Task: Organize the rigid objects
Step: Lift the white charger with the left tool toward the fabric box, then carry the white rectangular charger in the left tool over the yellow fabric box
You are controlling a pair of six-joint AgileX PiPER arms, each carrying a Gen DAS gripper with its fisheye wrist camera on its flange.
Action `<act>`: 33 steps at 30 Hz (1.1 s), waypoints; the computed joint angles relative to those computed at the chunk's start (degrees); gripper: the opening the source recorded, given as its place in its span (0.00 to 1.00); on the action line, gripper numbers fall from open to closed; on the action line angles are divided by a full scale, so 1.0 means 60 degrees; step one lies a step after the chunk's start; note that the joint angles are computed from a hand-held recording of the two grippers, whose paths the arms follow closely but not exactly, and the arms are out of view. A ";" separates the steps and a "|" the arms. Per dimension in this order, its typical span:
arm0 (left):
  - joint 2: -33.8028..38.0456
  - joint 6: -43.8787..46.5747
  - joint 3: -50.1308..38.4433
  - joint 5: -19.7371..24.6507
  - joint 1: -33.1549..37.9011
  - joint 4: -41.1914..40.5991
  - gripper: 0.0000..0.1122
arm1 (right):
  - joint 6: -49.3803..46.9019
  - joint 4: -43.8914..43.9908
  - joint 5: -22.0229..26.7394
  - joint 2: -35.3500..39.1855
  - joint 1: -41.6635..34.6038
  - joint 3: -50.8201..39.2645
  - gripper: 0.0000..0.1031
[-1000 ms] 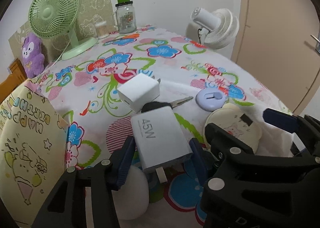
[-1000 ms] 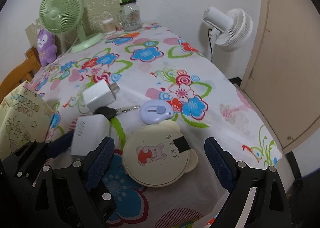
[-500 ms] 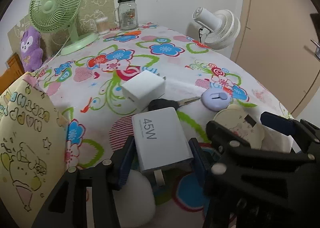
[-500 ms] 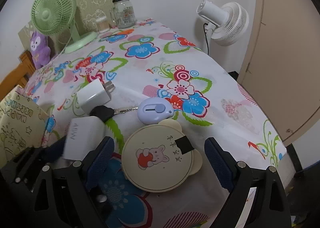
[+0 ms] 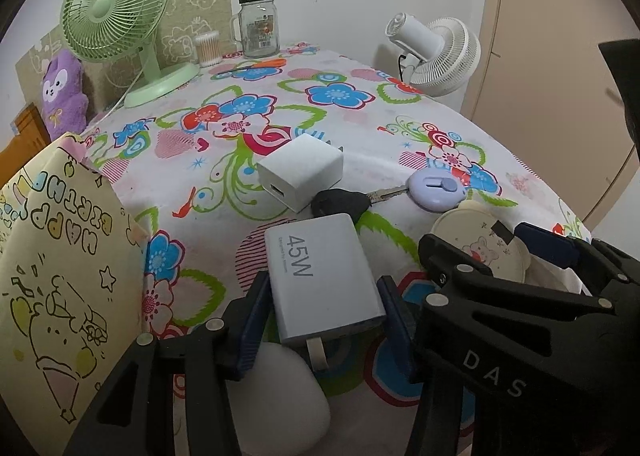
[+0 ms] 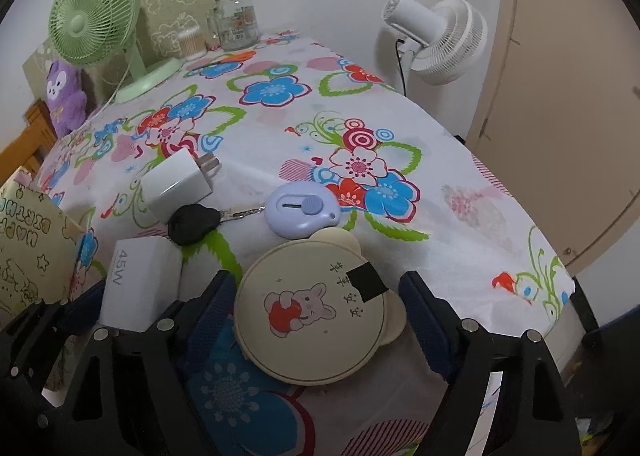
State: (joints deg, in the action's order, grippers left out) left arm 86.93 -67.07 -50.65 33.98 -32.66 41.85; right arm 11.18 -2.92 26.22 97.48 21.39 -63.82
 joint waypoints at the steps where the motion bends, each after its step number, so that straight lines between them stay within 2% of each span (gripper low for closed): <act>1: -0.0004 0.0053 -0.0008 -0.0014 0.0029 -0.0065 0.48 | -0.0001 0.0018 0.0019 0.0018 -0.0010 -0.0021 0.81; 9: -0.0312 0.0657 -0.0004 -0.0071 0.0248 -0.0699 0.48 | 0.0113 -0.0039 0.0125 -0.0295 0.0161 0.0034 0.82; 23: -0.1100 0.0457 -0.0151 0.0639 -0.0035 -0.0383 0.48 | 0.0768 -0.0657 0.0522 -0.1080 0.0554 -0.0113 0.82; 33: -0.1798 0.0398 -0.0359 0.1484 -0.0474 -0.0129 0.48 | 0.1120 -0.0984 0.0903 -0.1769 0.0785 -0.0238 0.82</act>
State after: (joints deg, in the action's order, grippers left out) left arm 76.14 -64.68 -52.80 42.88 -35.50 41.08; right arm 17.90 -8.83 31.64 86.86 26.10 -65.25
